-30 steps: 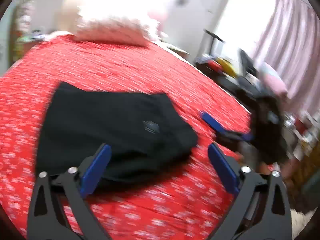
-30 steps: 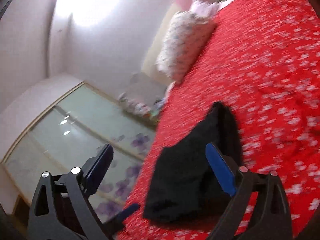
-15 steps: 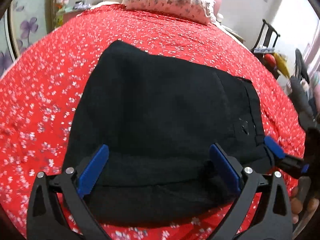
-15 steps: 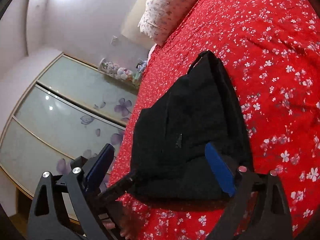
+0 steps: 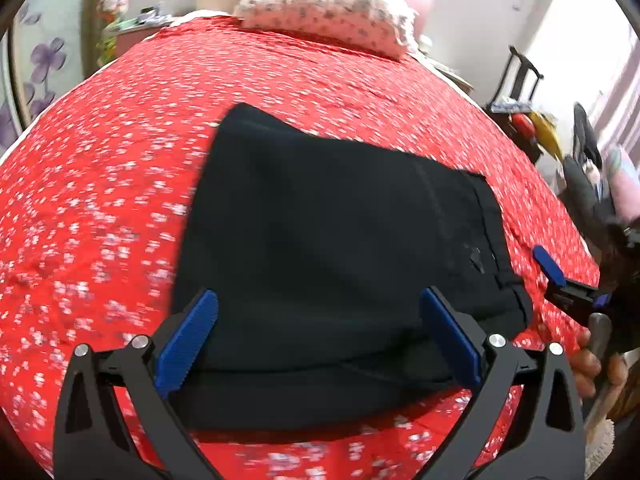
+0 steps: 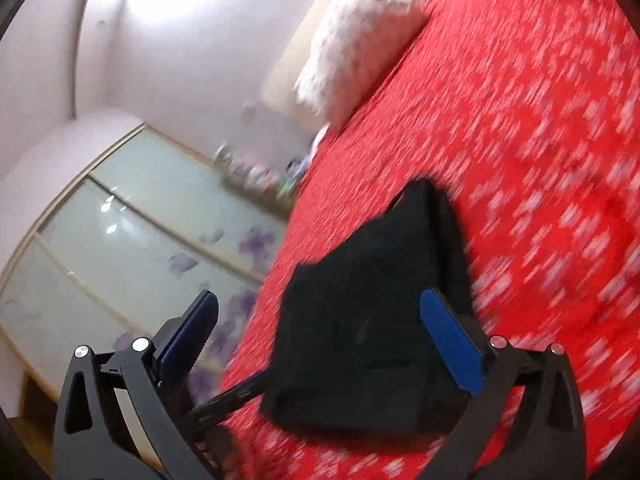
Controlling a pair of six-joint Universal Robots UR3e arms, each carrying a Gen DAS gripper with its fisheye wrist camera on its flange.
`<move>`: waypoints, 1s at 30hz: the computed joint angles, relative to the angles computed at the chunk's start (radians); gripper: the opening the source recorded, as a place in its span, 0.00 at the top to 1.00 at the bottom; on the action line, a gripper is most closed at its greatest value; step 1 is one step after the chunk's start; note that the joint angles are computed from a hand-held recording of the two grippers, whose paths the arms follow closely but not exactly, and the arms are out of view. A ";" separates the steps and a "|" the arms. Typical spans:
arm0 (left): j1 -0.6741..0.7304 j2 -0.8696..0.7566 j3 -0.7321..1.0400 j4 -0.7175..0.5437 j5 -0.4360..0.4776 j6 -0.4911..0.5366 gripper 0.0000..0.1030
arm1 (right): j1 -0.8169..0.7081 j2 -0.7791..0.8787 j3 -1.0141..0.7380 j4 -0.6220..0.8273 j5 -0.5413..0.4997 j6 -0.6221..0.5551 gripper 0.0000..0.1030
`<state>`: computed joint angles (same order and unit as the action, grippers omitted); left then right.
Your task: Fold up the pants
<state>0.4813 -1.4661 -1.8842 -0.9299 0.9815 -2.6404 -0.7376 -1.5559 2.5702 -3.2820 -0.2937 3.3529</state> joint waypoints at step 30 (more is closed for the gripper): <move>-0.007 -0.552 0.687 -0.561 -0.065 -0.024 0.02 | 0.210 0.113 -0.395 0.718 -0.203 -0.368 0.11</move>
<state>0.4744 -2.0179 -1.1968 -1.4908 0.9161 -2.6648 -0.5280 -1.4425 2.1750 -2.5635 -0.4966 2.9847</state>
